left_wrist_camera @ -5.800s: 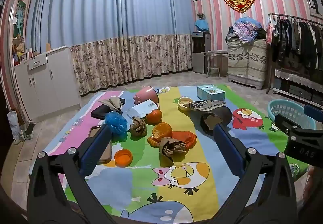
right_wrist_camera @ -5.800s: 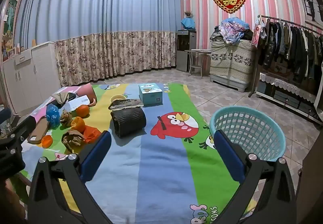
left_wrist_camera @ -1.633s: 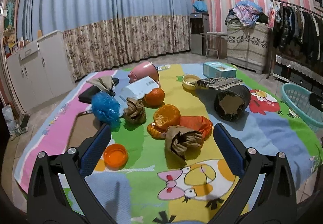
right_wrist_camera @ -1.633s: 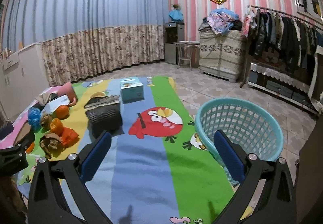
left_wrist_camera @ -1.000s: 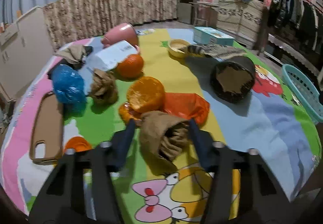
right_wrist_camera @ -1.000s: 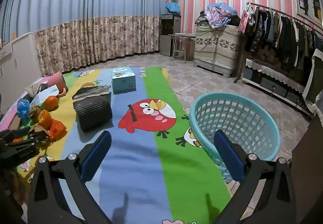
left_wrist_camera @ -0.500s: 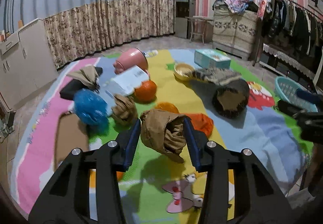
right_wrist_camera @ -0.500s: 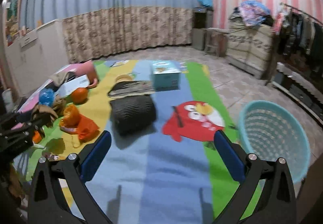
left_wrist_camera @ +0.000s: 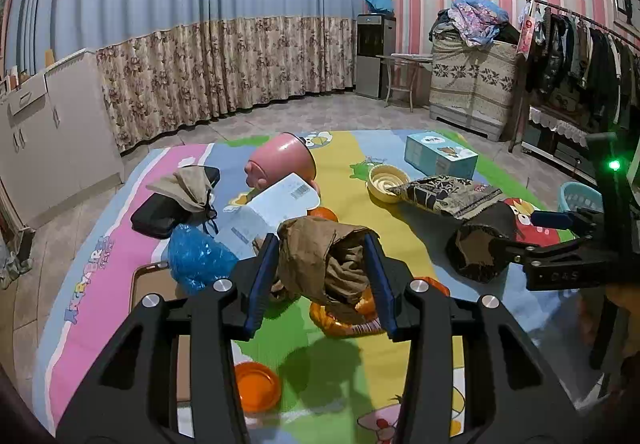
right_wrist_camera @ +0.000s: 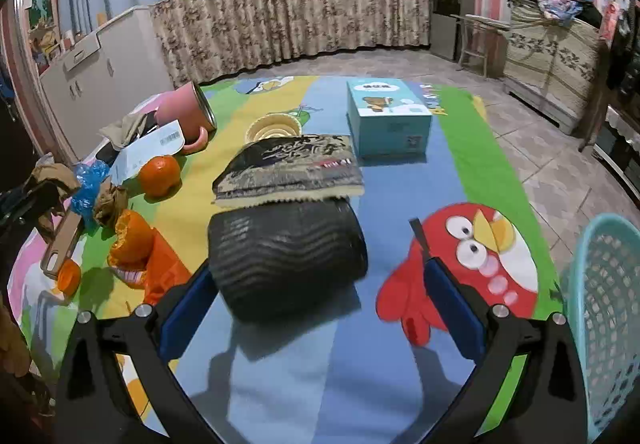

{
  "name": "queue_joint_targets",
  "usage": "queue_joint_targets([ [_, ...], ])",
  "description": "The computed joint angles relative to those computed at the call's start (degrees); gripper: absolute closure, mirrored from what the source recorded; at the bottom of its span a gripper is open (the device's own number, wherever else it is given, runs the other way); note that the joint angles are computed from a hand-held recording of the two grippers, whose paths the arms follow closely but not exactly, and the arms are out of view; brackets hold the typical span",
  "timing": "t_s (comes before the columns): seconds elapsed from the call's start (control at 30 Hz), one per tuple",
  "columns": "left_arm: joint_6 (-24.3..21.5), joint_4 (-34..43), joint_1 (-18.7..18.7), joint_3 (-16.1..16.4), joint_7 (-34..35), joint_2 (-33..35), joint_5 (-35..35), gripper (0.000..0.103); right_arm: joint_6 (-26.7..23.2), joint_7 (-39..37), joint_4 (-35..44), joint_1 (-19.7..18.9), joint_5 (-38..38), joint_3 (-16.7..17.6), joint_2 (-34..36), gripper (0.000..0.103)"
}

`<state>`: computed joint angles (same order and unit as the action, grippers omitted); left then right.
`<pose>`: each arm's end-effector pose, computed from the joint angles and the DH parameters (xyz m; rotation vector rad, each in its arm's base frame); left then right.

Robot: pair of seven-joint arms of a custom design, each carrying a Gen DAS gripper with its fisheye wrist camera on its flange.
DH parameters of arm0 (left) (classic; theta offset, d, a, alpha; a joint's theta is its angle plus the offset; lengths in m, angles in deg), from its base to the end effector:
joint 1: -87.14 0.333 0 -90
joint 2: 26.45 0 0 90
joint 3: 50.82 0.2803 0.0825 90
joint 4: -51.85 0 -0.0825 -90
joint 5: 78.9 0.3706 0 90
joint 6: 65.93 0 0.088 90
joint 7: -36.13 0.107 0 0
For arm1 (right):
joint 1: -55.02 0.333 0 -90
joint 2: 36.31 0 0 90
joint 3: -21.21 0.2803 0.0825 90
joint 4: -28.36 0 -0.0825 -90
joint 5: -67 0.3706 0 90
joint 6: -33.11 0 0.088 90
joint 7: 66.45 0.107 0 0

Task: Collect trash
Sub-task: 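Grasp the brown paper bag with the left tool while the right tool grasps the black roller, then carry both items to the blue basket and open both tools to drop them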

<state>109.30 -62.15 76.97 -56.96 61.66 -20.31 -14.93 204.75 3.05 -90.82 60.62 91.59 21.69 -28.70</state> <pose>0.5467 -0.2318 0.4620 -1.4397 1.8090 -0.9806 0.5989 0.0337 0.4250 -1.7708 1.6614 -0.5992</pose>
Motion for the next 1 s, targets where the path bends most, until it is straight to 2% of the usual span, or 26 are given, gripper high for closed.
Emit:
queue_joint_targets([
  [0.1, -0.1, 0.9, -0.3, 0.4, -1.3, 0.6, 1.7, 0.060, -1.2, -3.1, 2.4, -0.9, 2.4, 1.1, 1.6, 0.009],
  [0.13, -0.1, 1.1, -0.3, 0.4, -1.5, 0.8, 1.9, 0.060, -2.1, -4.8, 3.3, -1.3, 3.6, 1.7, 2.2, 0.014],
  [0.17, -0.2, 1.4, -0.3, 0.4, -1.3, 1.1, 1.6, 0.060, -2.9, -5.9, 3.6, -1.5, 4.2, 1.9, 2.3, 0.028],
  [0.2, -0.4, 1.7, -0.3, 0.4, -1.1, 1.4, 1.4, 0.060, -3.4, -4.4, 3.8, -0.7, 2.3, 1.0, 2.6, 0.034],
  [0.33, -1.4, 2.1, -0.8, 0.4, -0.8, 1.6, 1.1, 0.060, -1.9, -4.0, 2.3, -0.1, 0.6, 0.3, 1.6, 0.037],
  [0.47, -2.2, 2.4, -1.3, 0.2, -0.9, 1.4, 1.4, 0.060, -0.3, 1.2, -1.3, 0.8, -4.4, -2.0, -1.9, 0.039],
  [0.6, -2.9, 3.0, -2.3, -0.4, -2.2, 0.8, 3.4, 0.060, 2.1, 5.7, -6.2, -0.5, -8.1, -3.3, -6.7, 0.039],
  [0.73, -2.9, 3.8, -3.2, -1.4, -3.5, 0.4, 5.1, 0.060, 4.4, 15.5, -11.4, -4.4, -18.5, -3.7, -11.8, 0.039],
  [0.83, -3.1, 4.8, -4.2, -2.2, -3.9, 0.6, 6.0, 0.060, 5.9, 17.7, -14.5, -7.6, -19.4, -3.3, -15.2, 0.039],
  [0.93, -3.3, 7.1, -5.6, -2.9, -4.0, 1.6, 6.9, 0.060, 7.6, 24.6, -16.5, -15.2, -26.0, 0.6, -17.6, 0.039],
  [1.0, -3.4, 8.5, -6.6, -3.2, -4.0, 2.4, 7.1, 0.060, 8.6, 24.4, -17.4, -15.9, -24.4, -0.7, -18.8, 0.039],
])
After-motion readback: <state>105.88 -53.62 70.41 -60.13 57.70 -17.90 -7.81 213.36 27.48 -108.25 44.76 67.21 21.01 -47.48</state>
